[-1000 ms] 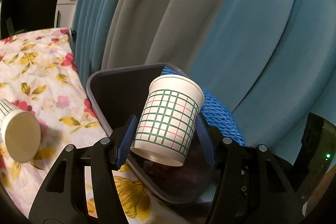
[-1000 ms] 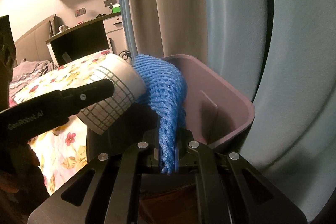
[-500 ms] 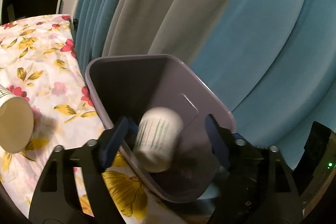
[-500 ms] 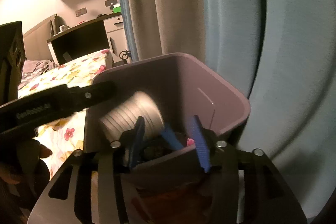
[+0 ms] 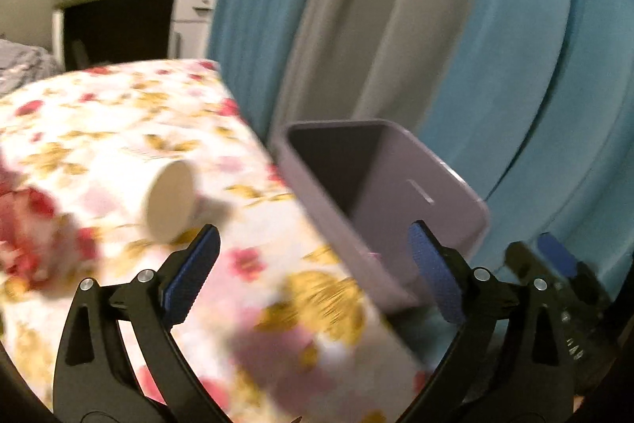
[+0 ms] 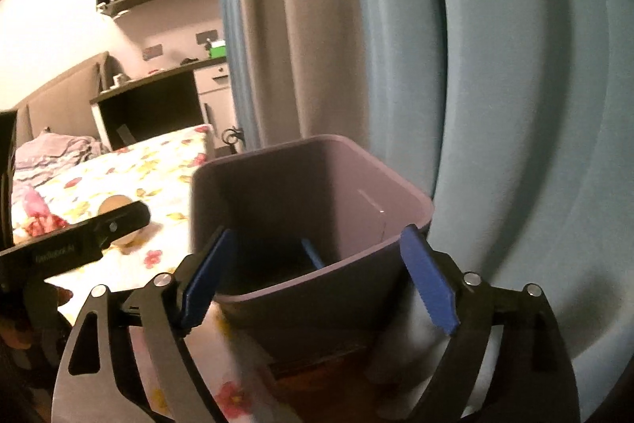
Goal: Collect trash
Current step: 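Move both open tools back to the trash on the bed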
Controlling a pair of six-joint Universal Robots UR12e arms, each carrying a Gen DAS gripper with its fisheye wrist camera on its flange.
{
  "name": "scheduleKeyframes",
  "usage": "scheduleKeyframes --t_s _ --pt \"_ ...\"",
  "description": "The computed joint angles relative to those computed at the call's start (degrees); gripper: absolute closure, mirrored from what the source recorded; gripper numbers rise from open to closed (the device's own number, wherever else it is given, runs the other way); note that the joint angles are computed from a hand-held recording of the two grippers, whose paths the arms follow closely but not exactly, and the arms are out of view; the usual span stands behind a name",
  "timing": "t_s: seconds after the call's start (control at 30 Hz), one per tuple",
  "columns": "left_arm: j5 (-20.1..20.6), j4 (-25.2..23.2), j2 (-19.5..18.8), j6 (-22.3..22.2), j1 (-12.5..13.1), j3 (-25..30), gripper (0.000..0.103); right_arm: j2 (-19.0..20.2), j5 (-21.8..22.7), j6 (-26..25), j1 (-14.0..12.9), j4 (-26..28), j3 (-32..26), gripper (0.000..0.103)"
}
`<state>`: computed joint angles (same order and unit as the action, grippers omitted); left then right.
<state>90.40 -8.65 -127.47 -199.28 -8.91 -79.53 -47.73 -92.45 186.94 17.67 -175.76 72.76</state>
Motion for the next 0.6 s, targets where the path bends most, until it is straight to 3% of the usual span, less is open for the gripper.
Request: scheduleKeyframes --t_s 0.13,0.37,0.6 --pt "5.47 1.27 3.77 -1.83 0.27 -5.65 0.008 -1.07 4.44 1.17 0.14 -1.23 1.66 0.016" --pt "12.16 4.02 9.29 -6.18 1.35 -14.31 0.008 -2.58 7.89 1.20 1.61 -3.53 4.08 0.016" --pt "16.19 6.39 13.83 -9.20 2.77 -21.45 0.008 -2.99 9.97 -0.31 3.49 -4.54 4.71 0.016"
